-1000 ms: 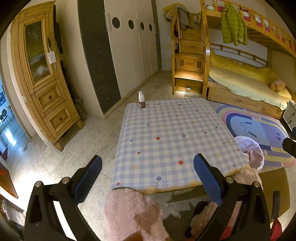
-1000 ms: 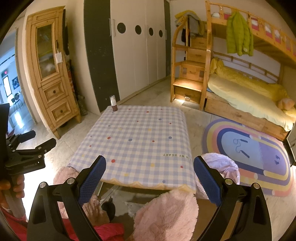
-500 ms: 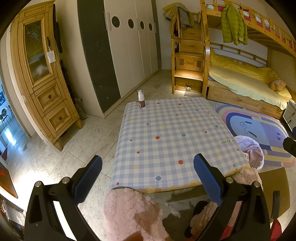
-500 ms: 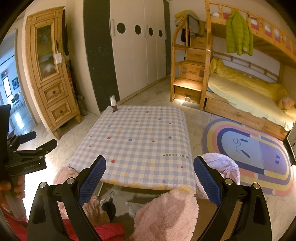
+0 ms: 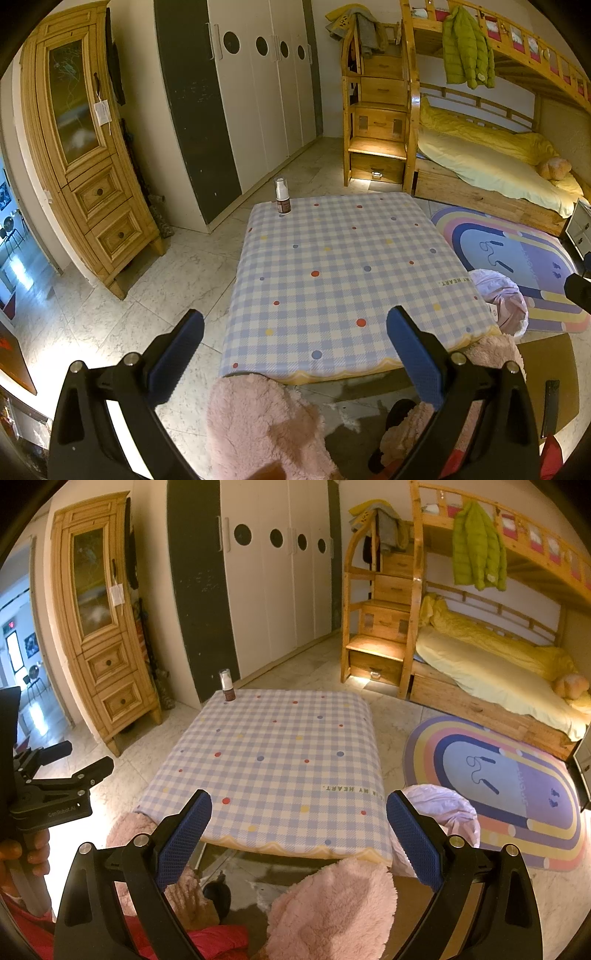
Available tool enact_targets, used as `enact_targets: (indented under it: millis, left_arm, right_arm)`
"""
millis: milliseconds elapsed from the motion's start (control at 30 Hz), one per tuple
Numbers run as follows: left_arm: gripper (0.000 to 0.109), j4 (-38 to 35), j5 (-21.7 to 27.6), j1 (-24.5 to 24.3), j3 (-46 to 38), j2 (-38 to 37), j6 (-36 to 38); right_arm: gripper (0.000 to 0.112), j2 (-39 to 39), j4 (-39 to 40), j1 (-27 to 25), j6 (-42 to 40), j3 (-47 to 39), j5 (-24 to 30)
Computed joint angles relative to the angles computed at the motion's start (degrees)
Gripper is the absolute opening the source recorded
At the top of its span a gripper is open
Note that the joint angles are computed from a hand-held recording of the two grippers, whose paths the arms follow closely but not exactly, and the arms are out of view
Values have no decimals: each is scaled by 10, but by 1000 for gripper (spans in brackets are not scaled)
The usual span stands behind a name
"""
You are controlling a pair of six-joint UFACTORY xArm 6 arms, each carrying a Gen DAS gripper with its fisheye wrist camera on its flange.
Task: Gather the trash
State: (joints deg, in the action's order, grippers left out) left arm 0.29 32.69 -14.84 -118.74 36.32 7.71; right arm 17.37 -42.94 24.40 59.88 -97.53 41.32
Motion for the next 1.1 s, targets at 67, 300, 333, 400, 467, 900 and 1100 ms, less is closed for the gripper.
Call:
enact_targets:
  millis: [67,300,333,400,467,900,1100]
  left_arm:
    - [96,-2,2,0,-3,1,0]
    - [96,-3,7,0,-8,4,3]
    - [96,-4,5,1,-6,3,3]
    - [96,-4,2,1,1,0,3]
    - [96,-2,2,1,-1,1,1]
    - [96,-6,7,3,-8,6,3]
    - [96,-14,-7,3,11,-3,17]
  right_arm:
    - [94,1,0,0,-1,-1,0]
    - [94,3,3,-1,-3,-5,1]
    - [94,3,3,0,-3,-5,1]
    - [94,4,3,-1,-4,-6,2]
    - [94,4,3,0,-3,-6,1]
    - [94,3,4,3,0,-3,6]
    - [94,-3,3,3,8,8,1]
